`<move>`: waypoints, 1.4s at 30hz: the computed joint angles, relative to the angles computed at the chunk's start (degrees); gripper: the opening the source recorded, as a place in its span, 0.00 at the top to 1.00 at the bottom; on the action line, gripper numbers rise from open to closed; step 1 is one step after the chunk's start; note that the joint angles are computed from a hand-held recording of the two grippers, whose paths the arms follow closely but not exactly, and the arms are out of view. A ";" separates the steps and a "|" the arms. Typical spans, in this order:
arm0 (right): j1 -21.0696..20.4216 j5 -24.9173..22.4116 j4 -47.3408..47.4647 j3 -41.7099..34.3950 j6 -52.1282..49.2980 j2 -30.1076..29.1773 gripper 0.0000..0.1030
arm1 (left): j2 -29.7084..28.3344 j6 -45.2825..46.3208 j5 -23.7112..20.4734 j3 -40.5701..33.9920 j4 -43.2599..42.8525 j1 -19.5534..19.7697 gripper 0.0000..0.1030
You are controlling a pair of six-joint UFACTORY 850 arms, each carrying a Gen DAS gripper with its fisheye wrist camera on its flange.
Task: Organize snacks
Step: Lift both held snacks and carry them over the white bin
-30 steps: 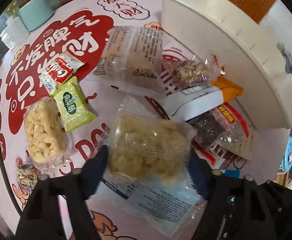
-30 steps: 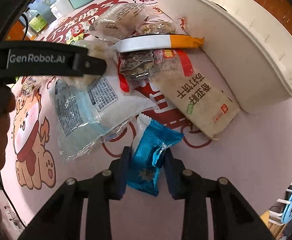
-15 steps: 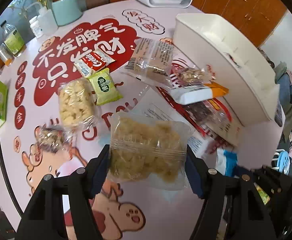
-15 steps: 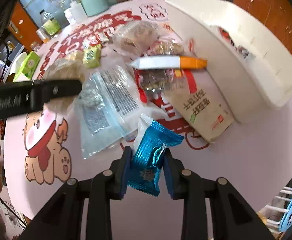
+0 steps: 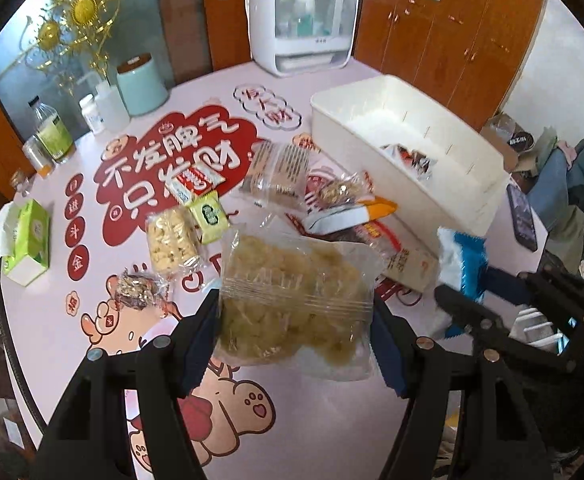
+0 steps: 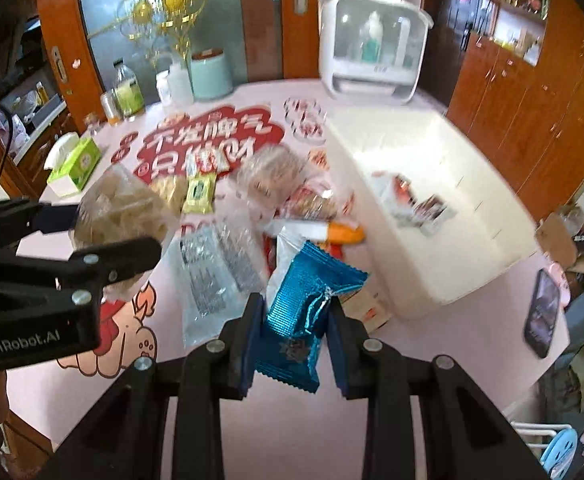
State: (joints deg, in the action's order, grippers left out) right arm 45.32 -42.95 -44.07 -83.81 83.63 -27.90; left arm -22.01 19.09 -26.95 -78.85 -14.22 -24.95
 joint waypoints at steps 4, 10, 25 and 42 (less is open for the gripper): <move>-0.15 0.05 -6.36 2.55 4.18 3.59 0.70 | 2.19 -7.33 1.48 0.81 5.45 -1.03 0.34; -2.73 3.94 -14.41 6.37 7.80 8.92 0.70 | 4.08 -22.92 2.39 -0.46 14.63 -3.16 0.34; -15.68 12.05 -25.91 16.91 14.18 19.37 0.70 | -10.52 -52.13 1.30 -23.43 36.90 -14.90 0.33; -25.01 20.44 -17.95 16.73 4.15 16.47 0.70 | -41.47 -48.69 -23.07 -70.77 34.62 -17.69 0.33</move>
